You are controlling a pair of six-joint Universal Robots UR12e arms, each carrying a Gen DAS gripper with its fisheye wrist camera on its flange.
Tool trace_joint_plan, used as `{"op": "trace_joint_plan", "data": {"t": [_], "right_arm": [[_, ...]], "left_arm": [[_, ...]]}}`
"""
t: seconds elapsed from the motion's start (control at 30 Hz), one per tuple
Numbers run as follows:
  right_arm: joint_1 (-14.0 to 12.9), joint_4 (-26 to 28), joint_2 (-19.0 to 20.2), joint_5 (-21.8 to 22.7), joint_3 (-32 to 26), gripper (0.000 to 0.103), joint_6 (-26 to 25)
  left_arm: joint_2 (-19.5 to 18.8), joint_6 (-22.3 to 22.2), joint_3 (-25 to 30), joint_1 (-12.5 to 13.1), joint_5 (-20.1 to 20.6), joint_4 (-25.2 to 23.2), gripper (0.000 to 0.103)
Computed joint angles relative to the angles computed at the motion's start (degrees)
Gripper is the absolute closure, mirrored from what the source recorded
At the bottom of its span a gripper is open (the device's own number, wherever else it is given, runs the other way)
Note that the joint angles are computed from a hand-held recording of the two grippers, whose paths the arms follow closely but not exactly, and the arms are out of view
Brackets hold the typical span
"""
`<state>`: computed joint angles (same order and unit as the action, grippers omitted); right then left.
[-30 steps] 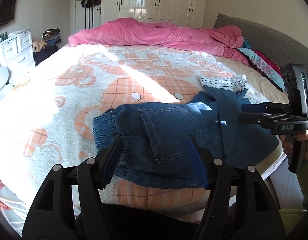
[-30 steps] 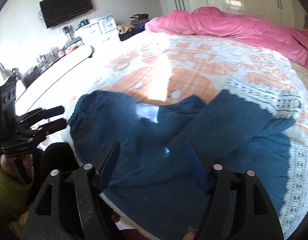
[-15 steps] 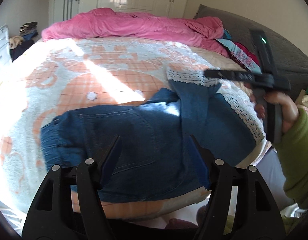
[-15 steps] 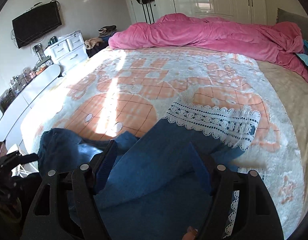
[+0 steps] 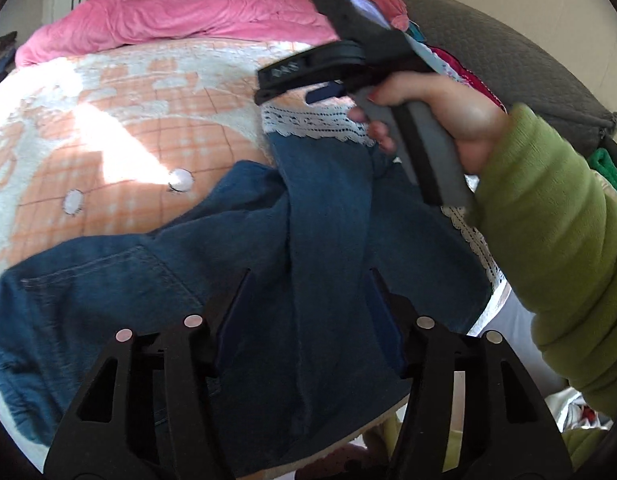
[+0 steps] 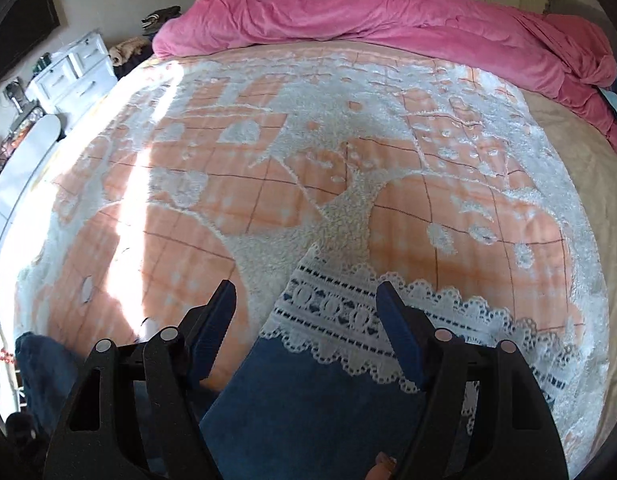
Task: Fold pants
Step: 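Grasp the white lace hem with the right tool while the left tool pins the waistband, then pull the lace hem away from the left tool to straighten the leg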
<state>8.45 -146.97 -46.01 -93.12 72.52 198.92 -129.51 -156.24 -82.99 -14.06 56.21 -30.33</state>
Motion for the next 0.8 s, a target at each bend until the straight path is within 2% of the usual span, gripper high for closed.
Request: {"op": "trace_joint_plan", "data": {"t": [0.07, 0.13, 0.23, 0.33, 0.4, 0.43, 0.5, 0.57, 0.63, 0.7, 0.8], "right_arm": [[0.2, 2.5, 1.1, -1.9, -2.0, 0.032, -0.2], [0.2, 4.0, 1.9, -2.0, -3.4, 0.032, -1.0], [0.2, 7.1, 2.9, -3.2, -5.5, 0.032, -0.6], [0.0, 9.3, 3.7, -3.2, -6.6, 0.033, 0.3], [-0.3, 9.8, 3.9, -1.7, -6.5, 0.042, 1.1], [-0.3, 9.7, 3.9, -2.1, -6.3, 0.052, 1.2], [-0.2, 7.6, 3.7, -2.0, -5.3, 0.062, 0.1], [-0.4, 3.5, 2.7, -0.8, -3.0, 0.082, -0.2], [-0.9, -1.2, 1.1, 0.7, 0.0, 0.087, 1.4], [-1.3, -6.5, -1.0, 2.0, 3.7, 0.087, 3.0], [-1.8, -12.1, -4.1, 2.2, 8.4, 0.087, 4.7]], "left_arm": [[-0.3, 0.5, 0.0, -0.1, -0.1, -0.8, 0.058], [-0.7, 0.7, 0.2, 0.0, -0.9, -2.3, 0.067], [-1.0, 1.9, 0.3, -0.2, -1.4, -3.4, 0.068], [-1.2, 2.5, -0.1, -0.4, -0.8, -2.3, 0.068], [-1.4, 1.7, 0.0, -0.2, -1.6, -2.4, 0.068], [-1.5, 1.4, 0.1, 0.0, -2.1, -2.5, 0.068], [-1.9, 0.9, 0.5, 0.0, -2.5, -2.1, 0.068], [-1.7, 0.9, 0.1, 0.0, -2.2, -1.5, 0.069], [-1.5, 0.9, -0.3, -0.2, -1.1, -0.2, 0.078], [-1.6, 0.4, -0.3, -0.3, -1.0, 0.3, 0.088], [-1.4, 0.4, -0.7, -0.1, -1.5, 0.7, 0.092]]}}
